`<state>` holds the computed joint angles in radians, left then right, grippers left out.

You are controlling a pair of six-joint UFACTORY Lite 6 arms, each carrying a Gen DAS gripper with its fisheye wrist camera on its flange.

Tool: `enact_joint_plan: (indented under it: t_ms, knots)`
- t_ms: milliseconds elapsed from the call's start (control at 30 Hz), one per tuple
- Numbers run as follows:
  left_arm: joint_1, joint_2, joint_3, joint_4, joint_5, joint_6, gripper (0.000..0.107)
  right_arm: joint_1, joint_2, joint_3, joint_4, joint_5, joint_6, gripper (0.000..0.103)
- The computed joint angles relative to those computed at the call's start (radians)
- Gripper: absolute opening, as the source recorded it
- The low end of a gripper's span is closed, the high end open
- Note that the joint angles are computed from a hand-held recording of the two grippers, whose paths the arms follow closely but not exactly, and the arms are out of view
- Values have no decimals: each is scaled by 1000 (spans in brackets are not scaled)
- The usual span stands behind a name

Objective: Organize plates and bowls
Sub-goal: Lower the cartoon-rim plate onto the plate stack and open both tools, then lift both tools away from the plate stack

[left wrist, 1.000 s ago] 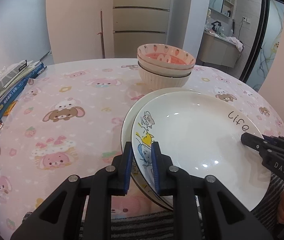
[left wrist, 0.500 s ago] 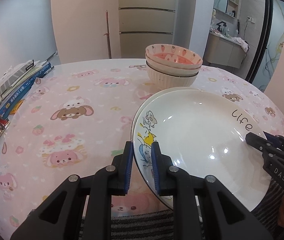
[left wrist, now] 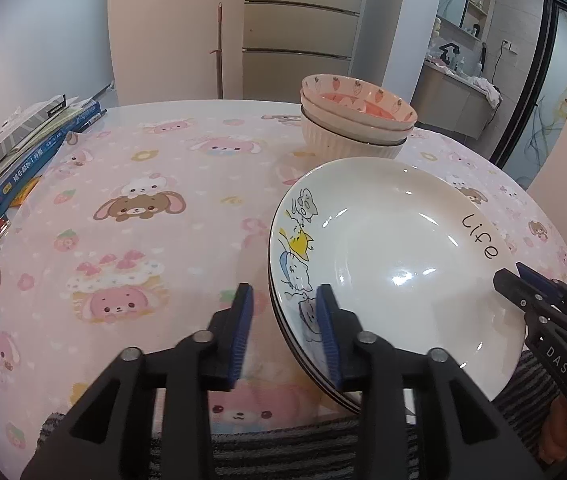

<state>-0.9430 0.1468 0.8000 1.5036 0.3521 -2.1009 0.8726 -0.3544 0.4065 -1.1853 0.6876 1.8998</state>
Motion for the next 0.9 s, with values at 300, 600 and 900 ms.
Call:
enact_joint_plan:
  t_ms: [300,600,900]
  knots:
    - [-83,-92,-76,207,124,-204,81,46,-70,-32,-42,54,55,70]
    - [-236,-241,-216,357,459,-419,103,266,-143,-49,-106,403,190,85]
    - [-336,-278,-271,365,681,-464,103,425,-217,-88,-135,682,305,91]
